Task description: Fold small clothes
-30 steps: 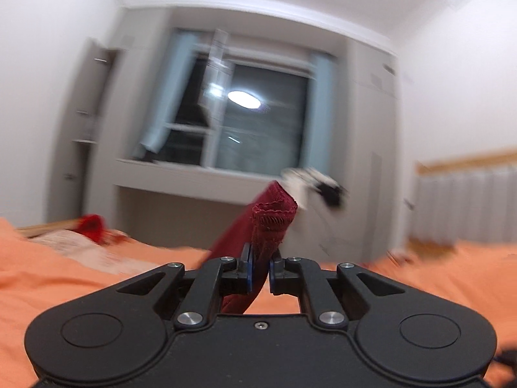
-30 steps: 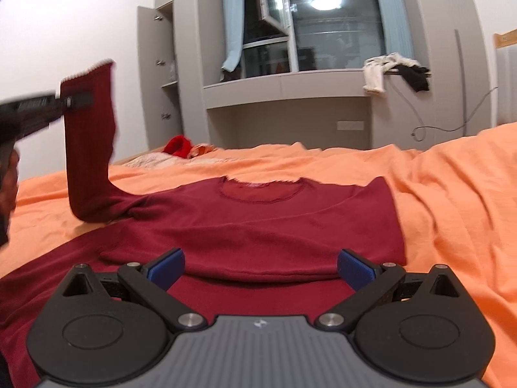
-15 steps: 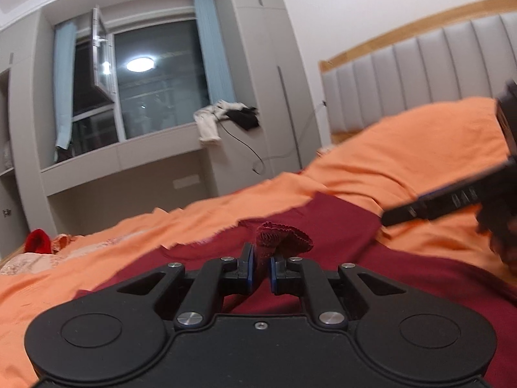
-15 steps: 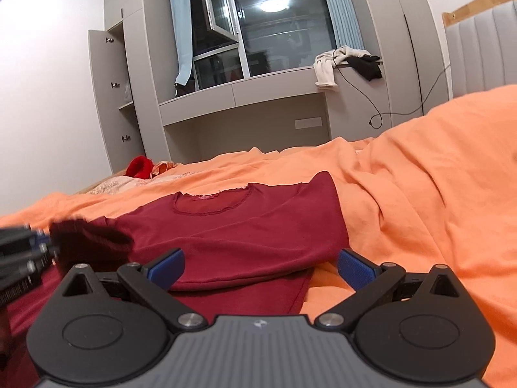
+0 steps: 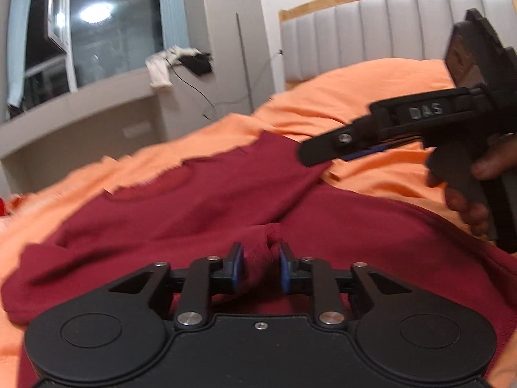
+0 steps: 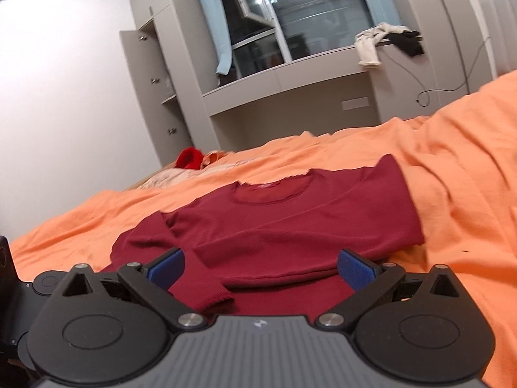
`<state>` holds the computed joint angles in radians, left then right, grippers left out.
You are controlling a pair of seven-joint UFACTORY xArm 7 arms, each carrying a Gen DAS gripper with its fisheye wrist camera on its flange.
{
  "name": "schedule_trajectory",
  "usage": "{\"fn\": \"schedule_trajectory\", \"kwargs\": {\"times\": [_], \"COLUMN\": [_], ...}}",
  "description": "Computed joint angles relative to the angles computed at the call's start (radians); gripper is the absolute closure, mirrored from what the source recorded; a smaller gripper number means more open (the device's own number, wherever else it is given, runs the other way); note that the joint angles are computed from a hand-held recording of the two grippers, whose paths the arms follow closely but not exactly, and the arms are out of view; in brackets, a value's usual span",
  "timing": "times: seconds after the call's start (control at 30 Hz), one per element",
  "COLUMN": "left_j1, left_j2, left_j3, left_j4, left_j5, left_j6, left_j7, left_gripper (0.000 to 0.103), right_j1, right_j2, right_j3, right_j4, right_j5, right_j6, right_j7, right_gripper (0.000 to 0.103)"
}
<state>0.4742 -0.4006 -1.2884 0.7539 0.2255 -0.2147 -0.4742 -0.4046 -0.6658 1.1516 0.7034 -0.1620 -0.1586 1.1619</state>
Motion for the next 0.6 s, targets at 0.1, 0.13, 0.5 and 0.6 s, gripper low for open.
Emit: {"fn": "schedule_trajectory", "kwargs": {"times": [0.1,0.13,0.5,0.6], "left_j1": [-0.150,-0.210,-0.390,-0.342], "left_j2": [0.087,0.102,-0.101,-0.153], "left_j3": [0.140,0.199,0.499,0.522], "left_j4": [-0.033,-0.049,-0.219,-0.226], "left_j5": [0.013,0.011,-0.175,-0.261], "left_j6": [-0.023,-0.039,-0.094,-0.022], "left_j7": [0.036,0.049,0.055,0.000], "left_gripper": [0.058,0.052,0.004,0.004], "right_j1": [-0.021,-0.026,-0.086,-0.113], "right_j2": [0.013,0.018,0.098,0.128], "right_j3": [0.023,0.029,0.100,0.130], "right_j4": [0.023,0.029,0.076,0.100], "right_j5": [-0.004,-0.004,-0.047,-0.060], "right_j6": [0.016,0.022,0.035,0.023], "right_j7": [0.002,0.006,-0.001,-0.022], "right_gripper": [0.000,0.000,0.001,0.005]}}
